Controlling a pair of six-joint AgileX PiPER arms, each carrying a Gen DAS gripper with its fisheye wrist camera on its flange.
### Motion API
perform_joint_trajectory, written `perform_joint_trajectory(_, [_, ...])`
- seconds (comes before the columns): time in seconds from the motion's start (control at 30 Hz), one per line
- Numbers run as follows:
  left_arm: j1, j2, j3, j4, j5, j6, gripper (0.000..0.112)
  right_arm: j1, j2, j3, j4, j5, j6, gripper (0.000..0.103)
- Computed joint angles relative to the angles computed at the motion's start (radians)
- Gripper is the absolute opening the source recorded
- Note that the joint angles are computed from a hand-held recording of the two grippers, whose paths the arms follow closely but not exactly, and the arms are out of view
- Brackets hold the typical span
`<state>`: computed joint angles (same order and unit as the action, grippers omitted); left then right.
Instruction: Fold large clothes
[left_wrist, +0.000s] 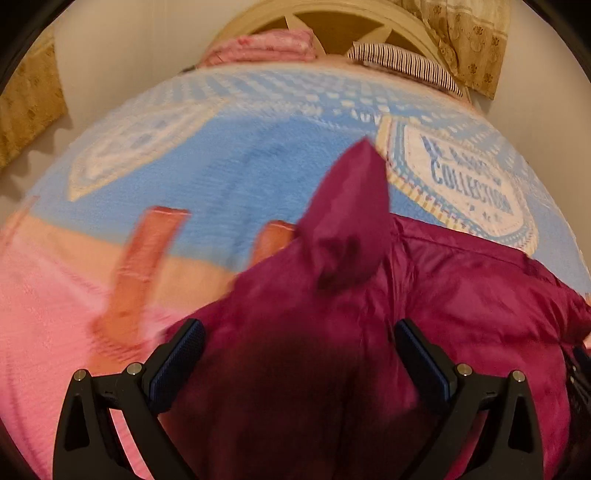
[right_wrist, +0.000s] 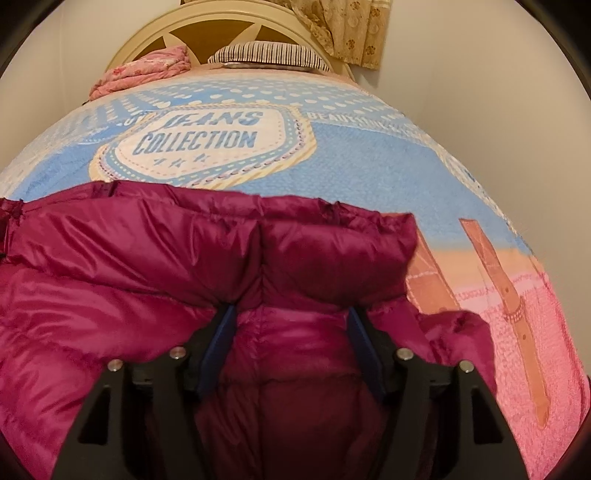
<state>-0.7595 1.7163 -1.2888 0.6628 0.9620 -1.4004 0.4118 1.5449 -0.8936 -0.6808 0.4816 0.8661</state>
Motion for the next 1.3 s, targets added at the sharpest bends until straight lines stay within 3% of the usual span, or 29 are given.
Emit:
perform_joint_trajectory(0.13, [-0.169, -0.213, 0.203, 0.099, 0.067, -0.184, 0.102, 0.093, -0.166, 0.094, -0.031, 0.040, 0.081, 0.091])
perform_joint_trajectory(0.23, [-0.304, -0.325, 0.346, 0.140, 0.105, -0.350, 0.102, 0.263, -0.308, 0.172, -0.089, 0.105, 0.210, 0.091])
perform_joint_trajectory(0.3, [-0.359, -0.341, 0.401, 0.137, 0.132, -0.435, 0.102, 0.441, -0.363, 0.202, -0.190, 0.193, 0.356, 0.091])
perform_joint_trajectory(0.37, [-0.365, -0.343, 0.448, 0.122, 0.086, -0.486, 0.102, 0.588, -0.354, 0.213, -0.277, 0.273, 0.466, 0.092])
perform_joint_trajectory(0.47, [-0.354, -0.337, 0.501, 0.106, 0.000, -0.541, 0.102, 0.669, -0.279, 0.231, -0.314, 0.296, 0.549, 0.092])
perform_joint_trajectory(0.57, [-0.380, -0.307, 0.487, 0.139, 0.021, -0.558, 0.102, 0.672, -0.215, 0.260, -0.364, 0.282, 0.626, 0.094])
perform_joint_trajectory(0.67, [-0.381, -0.291, 0.477, 0.161, -0.006, -0.555, 0.100, 0.661, -0.177, 0.270, -0.380, 0.273, 0.641, 0.096])
perform_joint_trajectory(0.7, [-0.383, -0.289, 0.476, 0.172, -0.024, -0.554, 0.095, 0.651, -0.169, 0.264, -0.368, 0.265, 0.623, 0.097])
perform_joint_trajectory(0.73, [-0.380, -0.298, 0.487, 0.181, -0.067, -0.559, 0.075, 0.643, -0.164, 0.259, -0.357, 0.261, 0.605, 0.097])
perform_joint_trajectory(0.87, [-0.404, -0.310, 0.511, 0.210, -0.070, -0.595, 0.069, 0.647, -0.166, 0.274, -0.369, 0.260, 0.623, 0.097])
perform_joint_trajectory(0.9, [-0.410, -0.323, 0.524, 0.223, -0.071, -0.616, 0.065, 0.648, -0.166, 0.276, -0.371, 0.262, 0.625, 0.097])
perform_joint_trajectory(0.97, [-0.432, -0.344, 0.540, 0.241, -0.054, -0.635, 0.044, 0.665, -0.169, 0.275, -0.369, 0.278, 0.636, 0.098])
perform_joint_trajectory(1.07, [-0.444, -0.377, 0.563, 0.255, -0.065, -0.649, 0.033, 0.679, -0.177, 0.279, -0.362, 0.286, 0.647, 0.098])
perform_joint_trajectory(1.23, [-0.451, -0.381, 0.555, 0.257, -0.067, -0.651, 0.033, 0.678, -0.165, 0.264, -0.357, 0.298, 0.638, 0.098])
perform_joint_trajectory(1.3, [-0.414, -0.374, 0.566, 0.240, -0.105, -0.668, 0.051, 0.678, -0.167, 0.264, -0.355, 0.296, 0.637, 0.098])
